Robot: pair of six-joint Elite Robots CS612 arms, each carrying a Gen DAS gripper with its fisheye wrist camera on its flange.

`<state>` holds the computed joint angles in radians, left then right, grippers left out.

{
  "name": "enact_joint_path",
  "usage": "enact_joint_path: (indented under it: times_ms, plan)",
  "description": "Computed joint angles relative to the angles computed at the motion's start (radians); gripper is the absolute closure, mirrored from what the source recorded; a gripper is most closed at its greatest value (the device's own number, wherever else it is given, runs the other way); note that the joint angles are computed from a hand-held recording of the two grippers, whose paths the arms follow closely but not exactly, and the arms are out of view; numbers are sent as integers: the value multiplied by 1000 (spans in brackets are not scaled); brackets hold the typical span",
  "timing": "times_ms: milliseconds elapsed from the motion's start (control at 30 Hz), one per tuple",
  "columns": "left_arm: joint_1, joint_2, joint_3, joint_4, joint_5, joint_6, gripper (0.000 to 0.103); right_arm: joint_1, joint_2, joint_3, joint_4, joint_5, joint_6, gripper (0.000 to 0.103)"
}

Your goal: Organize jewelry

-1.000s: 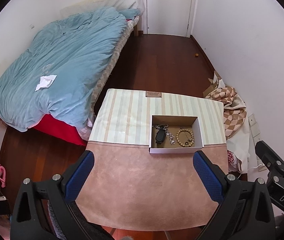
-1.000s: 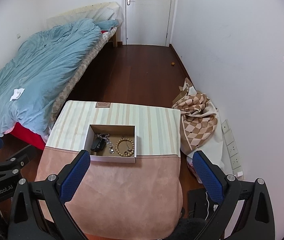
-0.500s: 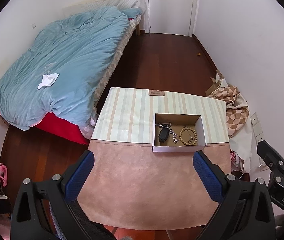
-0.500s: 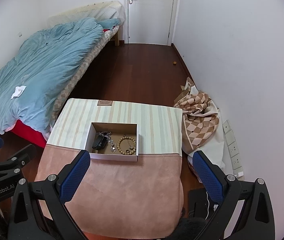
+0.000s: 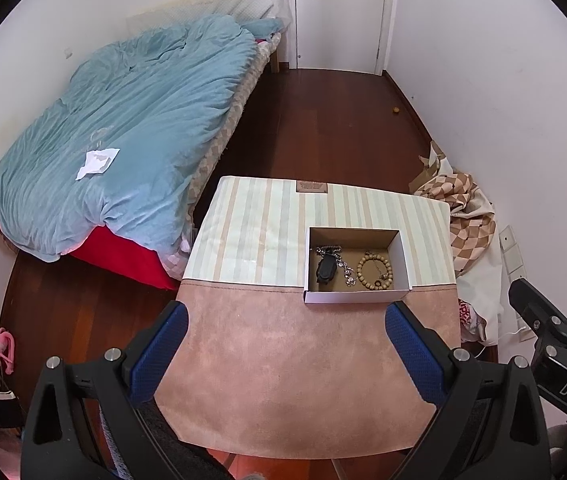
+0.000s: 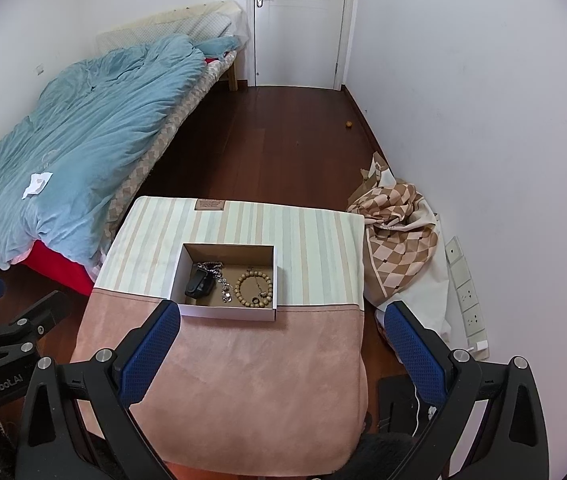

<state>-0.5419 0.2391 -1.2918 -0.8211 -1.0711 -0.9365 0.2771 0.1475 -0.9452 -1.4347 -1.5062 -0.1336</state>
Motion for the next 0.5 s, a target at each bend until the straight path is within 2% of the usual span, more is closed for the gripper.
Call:
enact_joint_path:
  times_ms: [500]
  plan:
    - [-3, -7, 9, 7, 2, -8, 2, -1, 3, -10, 5, -7, -1, 0]
